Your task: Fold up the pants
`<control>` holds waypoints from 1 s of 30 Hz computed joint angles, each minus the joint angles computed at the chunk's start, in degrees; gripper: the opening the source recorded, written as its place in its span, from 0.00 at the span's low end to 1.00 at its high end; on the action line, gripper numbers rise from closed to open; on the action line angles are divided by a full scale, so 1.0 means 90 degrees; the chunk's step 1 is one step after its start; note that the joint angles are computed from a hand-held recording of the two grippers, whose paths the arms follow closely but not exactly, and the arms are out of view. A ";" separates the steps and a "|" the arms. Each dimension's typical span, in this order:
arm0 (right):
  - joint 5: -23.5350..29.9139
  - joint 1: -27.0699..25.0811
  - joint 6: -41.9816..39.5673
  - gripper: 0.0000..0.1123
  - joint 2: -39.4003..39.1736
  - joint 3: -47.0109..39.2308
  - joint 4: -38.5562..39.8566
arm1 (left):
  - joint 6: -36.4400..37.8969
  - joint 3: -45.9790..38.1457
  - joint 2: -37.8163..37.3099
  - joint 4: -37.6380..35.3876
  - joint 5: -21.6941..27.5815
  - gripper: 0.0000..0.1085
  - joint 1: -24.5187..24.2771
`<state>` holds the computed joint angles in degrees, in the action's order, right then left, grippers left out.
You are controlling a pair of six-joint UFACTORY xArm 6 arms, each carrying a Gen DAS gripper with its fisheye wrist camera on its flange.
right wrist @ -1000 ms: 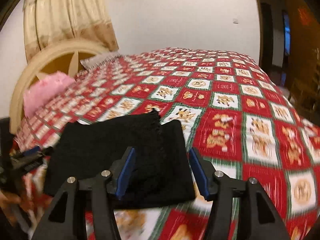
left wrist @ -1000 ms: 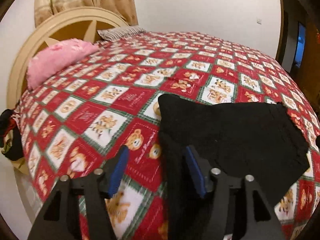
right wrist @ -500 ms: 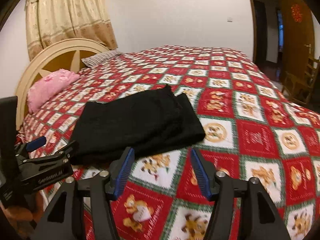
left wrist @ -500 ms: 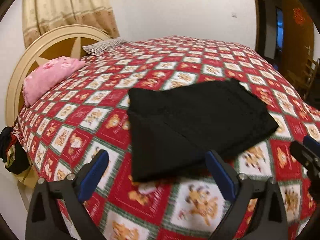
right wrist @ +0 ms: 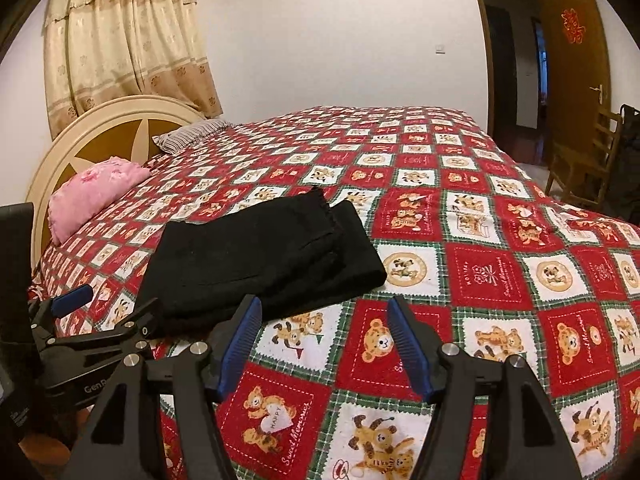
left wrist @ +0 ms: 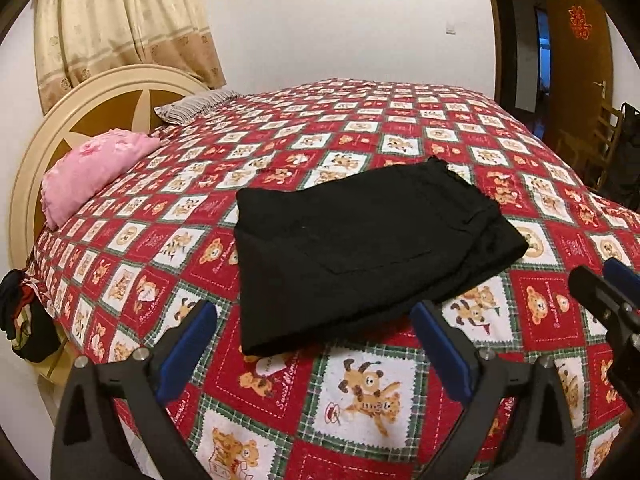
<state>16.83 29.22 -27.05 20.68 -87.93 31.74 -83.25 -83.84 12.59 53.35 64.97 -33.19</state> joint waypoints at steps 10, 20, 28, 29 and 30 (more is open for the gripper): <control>-0.0492 0.0071 -0.0143 0.59 -0.0140 0.0199 0.0071 | -0.0066 -0.0113 0.0035 0.0081 0.0173 0.93 -0.0062; -0.0919 0.0154 -0.0266 0.59 -0.0305 0.0403 0.0123 | -0.0308 -0.0128 -0.0035 0.0324 0.0408 0.95 -0.0164; -0.0987 0.0146 -0.0277 0.59 -0.0345 0.0422 0.0174 | -0.0268 -0.0169 -0.0052 0.0344 0.0401 0.95 -0.0181; -0.0988 0.0148 -0.0286 0.59 -0.0348 0.0420 0.0185 | -0.0270 -0.0177 -0.0049 0.0344 0.0396 0.95 -0.0179; -0.0999 0.0154 -0.0296 0.59 -0.0345 0.0417 0.0205 | -0.0278 -0.0181 -0.0045 0.0339 0.0387 0.95 -0.0177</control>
